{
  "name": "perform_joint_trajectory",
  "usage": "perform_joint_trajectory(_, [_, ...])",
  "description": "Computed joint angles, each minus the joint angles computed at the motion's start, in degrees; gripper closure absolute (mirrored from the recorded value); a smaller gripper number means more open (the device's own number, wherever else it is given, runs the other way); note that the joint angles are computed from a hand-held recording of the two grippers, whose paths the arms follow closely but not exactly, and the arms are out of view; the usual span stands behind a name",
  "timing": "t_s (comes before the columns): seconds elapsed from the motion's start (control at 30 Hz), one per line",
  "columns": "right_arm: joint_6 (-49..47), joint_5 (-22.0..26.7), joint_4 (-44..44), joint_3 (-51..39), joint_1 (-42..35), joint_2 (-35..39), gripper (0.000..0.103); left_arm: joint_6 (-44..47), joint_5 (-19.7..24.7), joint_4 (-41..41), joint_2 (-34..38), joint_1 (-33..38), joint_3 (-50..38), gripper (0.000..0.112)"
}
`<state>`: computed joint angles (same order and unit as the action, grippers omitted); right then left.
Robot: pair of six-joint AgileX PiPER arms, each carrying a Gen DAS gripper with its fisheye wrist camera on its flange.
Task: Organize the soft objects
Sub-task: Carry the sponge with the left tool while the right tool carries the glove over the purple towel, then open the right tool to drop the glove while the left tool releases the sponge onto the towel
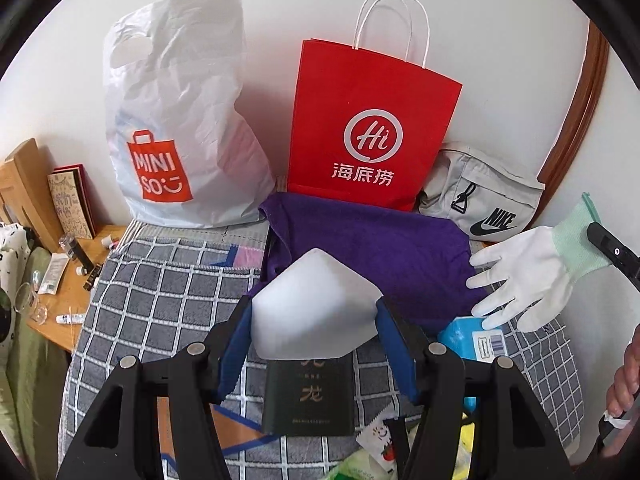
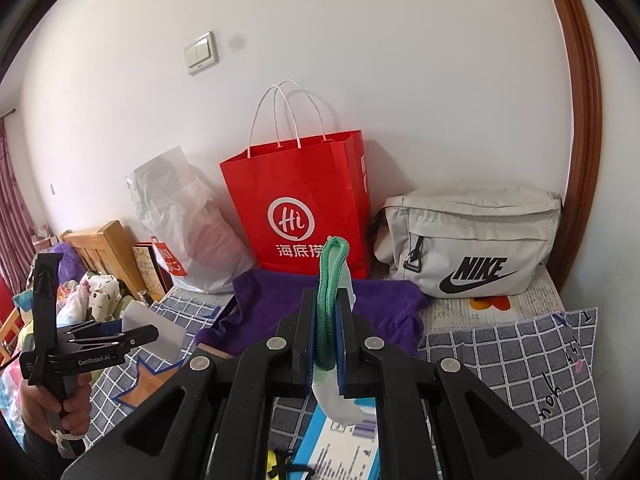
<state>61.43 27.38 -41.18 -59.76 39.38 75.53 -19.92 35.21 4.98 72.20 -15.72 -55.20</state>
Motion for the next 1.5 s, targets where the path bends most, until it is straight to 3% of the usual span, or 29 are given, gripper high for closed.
perform_joint_trajectory(0.23, [-8.7,-5.9,7.8,-3.5,-6.2,6.3,0.095,2.3,-1.5,-1.5,7.6,0.4,-5.5,0.053])
perform_joint_trajectory(0.53, [-21.3,-9.2,19.1,-11.3,-10.5,14.7,0.095,6.0,-2.7,-4.0,17.5,1.1,-12.3,0.053])
perform_joint_trajectory(0.7, [-35.8,-11.5,33.9,-14.1,-12.2,19.4,0.095,9.5,-2.0,-6.6,22.8,1.7,-16.2,0.053])
perform_joint_trajectory(0.87, [-40.6,-9.6,36.5,-17.4,-12.7,26.3,0.095,15.5,1.0,-10.3,30.0,1.8,-22.0,0.053])
perform_joint_trajectory(1.13, [-53.1,-8.1,47.3,-20.5,-15.5,34.7,0.094,15.3,3.9,-10.5,39.0,2.1,-30.9,0.053])
perform_joint_trajectory(1.43, [-61.6,-3.2,55.2,-24.2,-17.3,40.5,0.092,18.3,5.7,-13.7,44.5,4.8,-37.0,0.049])
perform_joint_trajectory(1.5, [-63.0,-2.9,56.7,-24.3,-17.3,40.9,0.087,19.3,5.6,-14.6,44.9,5.1,-37.5,0.049])
